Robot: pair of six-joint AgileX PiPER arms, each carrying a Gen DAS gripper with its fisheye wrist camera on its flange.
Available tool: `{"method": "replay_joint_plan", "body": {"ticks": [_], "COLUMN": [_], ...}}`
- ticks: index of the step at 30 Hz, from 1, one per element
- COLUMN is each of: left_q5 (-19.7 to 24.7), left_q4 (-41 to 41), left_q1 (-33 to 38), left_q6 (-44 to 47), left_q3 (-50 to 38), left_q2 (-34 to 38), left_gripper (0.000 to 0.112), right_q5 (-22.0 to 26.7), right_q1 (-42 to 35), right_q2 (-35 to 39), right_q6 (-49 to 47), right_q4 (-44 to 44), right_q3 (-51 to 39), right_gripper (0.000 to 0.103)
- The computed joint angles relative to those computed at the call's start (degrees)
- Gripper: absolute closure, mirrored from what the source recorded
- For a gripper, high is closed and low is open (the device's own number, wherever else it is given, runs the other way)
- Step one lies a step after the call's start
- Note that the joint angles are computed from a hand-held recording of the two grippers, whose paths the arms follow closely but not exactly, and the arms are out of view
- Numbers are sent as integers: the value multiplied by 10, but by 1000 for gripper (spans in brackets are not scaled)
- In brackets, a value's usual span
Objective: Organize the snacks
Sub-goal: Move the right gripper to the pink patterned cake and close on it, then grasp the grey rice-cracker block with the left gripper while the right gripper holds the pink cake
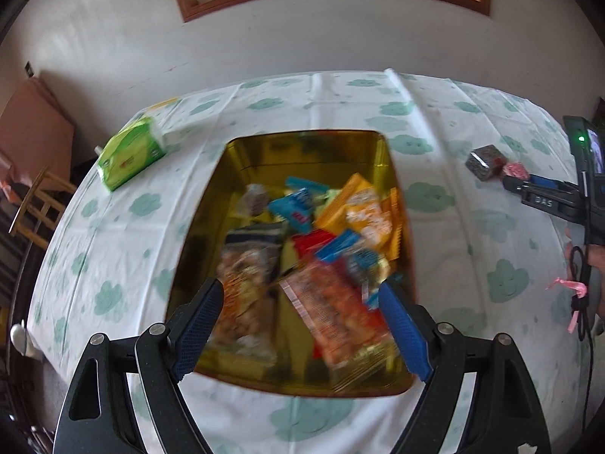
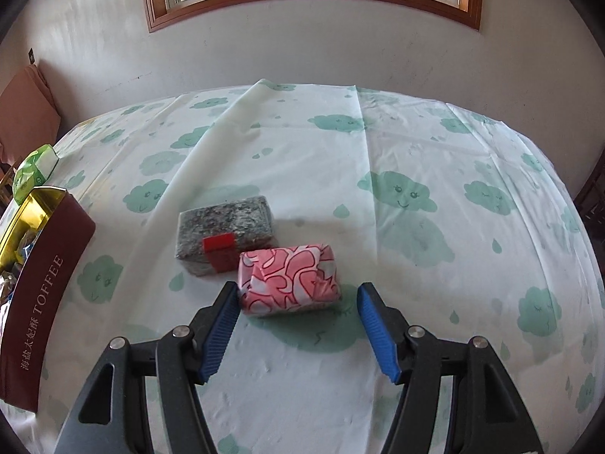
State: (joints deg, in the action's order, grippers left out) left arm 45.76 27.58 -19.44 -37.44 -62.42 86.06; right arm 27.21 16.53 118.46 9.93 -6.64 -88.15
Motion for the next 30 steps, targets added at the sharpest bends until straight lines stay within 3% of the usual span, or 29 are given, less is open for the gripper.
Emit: {"method": "replay_joint_plan", "body": {"ticks": [6,8,11,14,24,30], "left_q5": [11,19,33,37,64,91], "left_q4": [-10,-15,-27,-38,-56,-74], "left_q1": [-47,-60,-75,-87,-114,-120], "left_q6": [-6,-9,-5,-2,-6,6], "left_q3": [-76,-102,-146,-183,-309,-382], "left_q2": [67,90,125,153,251,304], "left_gripper": [31,31,31,31,31,31], "right_q5": [-14,-26,-30,-40,-61,-71], "right_q1": [-5,-6,-12,-27,-119,-175], "right_q2": [4,0,-8,-24,-74,-86], "right_q6": [-39,-47,-61,-64,43,14], "right_q4": [22,27,40,43,-64,-48], "right_q3": [-1,9,20,45,118,140], "right_gripper": [39,49,51,52,52,52]}}
